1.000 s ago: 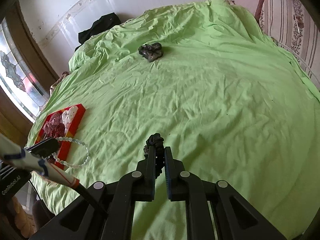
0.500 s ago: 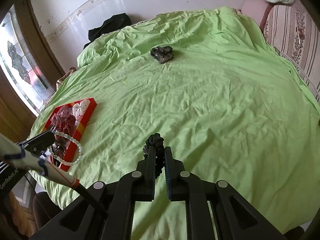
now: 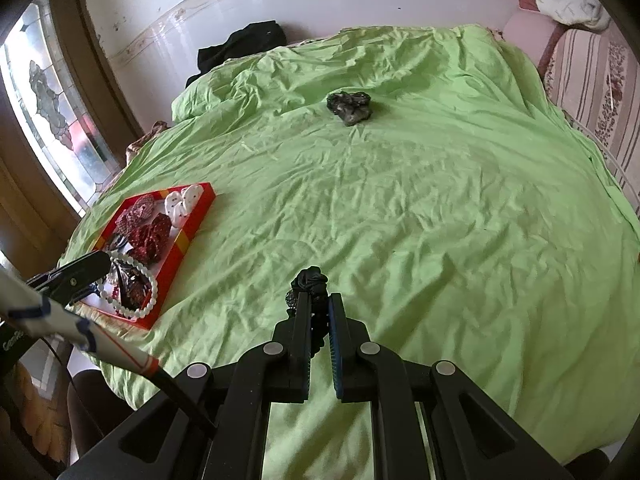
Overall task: Organize jewelry
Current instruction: 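Carry both bead bracelets into the tray and open both tools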
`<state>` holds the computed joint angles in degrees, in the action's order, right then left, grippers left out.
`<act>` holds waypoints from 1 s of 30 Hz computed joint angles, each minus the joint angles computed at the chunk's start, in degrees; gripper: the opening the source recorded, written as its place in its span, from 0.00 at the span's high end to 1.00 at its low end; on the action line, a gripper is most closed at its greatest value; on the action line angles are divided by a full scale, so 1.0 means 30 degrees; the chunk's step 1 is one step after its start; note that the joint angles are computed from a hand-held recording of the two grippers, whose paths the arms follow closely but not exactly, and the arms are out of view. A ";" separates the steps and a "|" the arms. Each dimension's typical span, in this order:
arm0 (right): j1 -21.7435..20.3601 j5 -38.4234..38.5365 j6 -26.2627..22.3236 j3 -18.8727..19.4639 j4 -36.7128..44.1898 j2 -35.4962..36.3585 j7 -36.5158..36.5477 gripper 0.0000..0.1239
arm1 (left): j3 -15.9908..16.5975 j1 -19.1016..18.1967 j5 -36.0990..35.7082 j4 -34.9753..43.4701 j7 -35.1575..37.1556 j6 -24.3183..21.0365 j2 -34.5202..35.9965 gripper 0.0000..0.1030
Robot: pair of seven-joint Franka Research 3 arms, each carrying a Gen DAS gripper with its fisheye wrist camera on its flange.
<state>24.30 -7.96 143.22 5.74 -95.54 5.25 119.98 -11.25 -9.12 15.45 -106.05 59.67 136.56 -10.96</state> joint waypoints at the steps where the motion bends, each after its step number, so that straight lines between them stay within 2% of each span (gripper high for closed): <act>1: 0.0020 0.0012 -0.0024 0.0020 0.0047 0.0030 -0.0052 0.93 | 0.0044 0.0036 -0.0007 -0.0059 -0.0024 0.0019 -0.0055 0.95; 11: 0.0291 0.0085 -0.0172 0.0097 0.0426 0.0280 -0.0342 0.93 | 0.1005 0.0839 -0.1067 -0.1471 -0.0023 0.0936 -0.1610 0.95; 25: 0.0463 0.0812 -0.0054 0.0102 0.0612 0.0519 -0.0987 0.93 | 0.2779 0.1383 -0.4808 -0.2769 0.1412 0.1850 -0.3588 0.95; 30: 0.0417 0.1196 -0.0063 0.0096 0.0736 0.0612 -0.1236 0.93 | 0.2597 0.1845 -0.4627 -0.2803 0.1170 0.1786 -0.3669 0.95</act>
<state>25.56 -4.37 143.03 6.03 -93.33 7.08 116.27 -3.46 -3.59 1.57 -114.46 63.18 141.91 -21.97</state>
